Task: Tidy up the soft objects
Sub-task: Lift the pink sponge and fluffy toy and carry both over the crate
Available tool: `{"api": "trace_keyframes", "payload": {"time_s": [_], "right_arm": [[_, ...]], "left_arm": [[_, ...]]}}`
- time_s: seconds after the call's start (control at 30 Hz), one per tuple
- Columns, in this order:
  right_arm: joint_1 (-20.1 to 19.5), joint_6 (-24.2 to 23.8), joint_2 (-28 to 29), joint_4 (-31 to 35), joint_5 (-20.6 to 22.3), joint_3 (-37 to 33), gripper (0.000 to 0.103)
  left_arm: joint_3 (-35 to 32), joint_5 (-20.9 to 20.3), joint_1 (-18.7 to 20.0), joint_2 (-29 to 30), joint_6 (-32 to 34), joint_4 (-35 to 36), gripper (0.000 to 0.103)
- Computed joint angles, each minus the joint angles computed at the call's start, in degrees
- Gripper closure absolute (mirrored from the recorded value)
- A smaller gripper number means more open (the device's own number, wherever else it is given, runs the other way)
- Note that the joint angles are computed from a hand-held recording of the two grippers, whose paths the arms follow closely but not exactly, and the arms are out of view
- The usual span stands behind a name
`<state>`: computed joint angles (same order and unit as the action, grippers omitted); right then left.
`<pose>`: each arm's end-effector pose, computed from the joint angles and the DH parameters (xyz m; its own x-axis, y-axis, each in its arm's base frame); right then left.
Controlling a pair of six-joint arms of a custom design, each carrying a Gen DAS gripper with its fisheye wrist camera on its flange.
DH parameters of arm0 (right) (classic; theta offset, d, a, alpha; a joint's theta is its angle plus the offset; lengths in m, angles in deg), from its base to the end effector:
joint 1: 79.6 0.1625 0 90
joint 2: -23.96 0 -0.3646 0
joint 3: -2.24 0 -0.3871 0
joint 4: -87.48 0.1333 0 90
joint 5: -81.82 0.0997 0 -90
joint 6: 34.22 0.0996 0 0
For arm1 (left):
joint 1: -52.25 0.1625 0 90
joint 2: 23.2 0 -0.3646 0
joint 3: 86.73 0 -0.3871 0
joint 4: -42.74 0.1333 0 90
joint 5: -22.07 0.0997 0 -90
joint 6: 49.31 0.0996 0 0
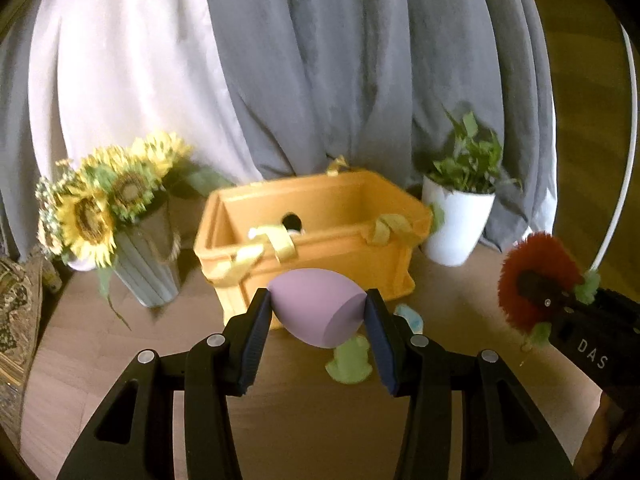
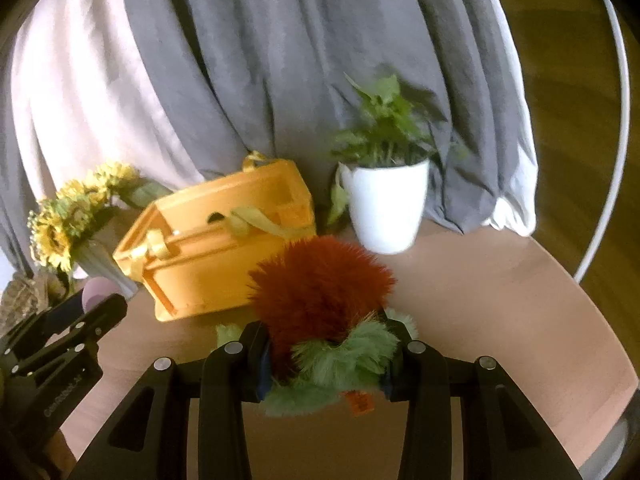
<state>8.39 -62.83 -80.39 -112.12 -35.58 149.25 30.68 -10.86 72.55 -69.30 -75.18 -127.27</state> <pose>0.0764 -0.3176 0.3105 -0.7725 0.2114 0.5988 -0.4057 0.5612 -0.7214 -0.3783 -0.3712 0.0201 -0.6814 0.2695 -0.6805 0.6999 0.5118 -0.4981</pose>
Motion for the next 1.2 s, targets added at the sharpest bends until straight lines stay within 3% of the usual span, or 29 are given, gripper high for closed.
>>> {"api": "trace_keyframes", "payload": {"time_s": [0.53, 1.2], "right_arm": [[3.4, -3.6, 4.4, 2.7, 7.2, -7.9, 0.062], [6.0, -7.4, 15.5, 2.7, 12.2, -20.0, 0.062]], "left_arm": [[-4.5, 5.4, 1.0, 1.6, 8.6, -9.2, 0.057], [-15.5, 7.8, 5.0, 7.7, 27.4, -23.8, 0.057]]}}
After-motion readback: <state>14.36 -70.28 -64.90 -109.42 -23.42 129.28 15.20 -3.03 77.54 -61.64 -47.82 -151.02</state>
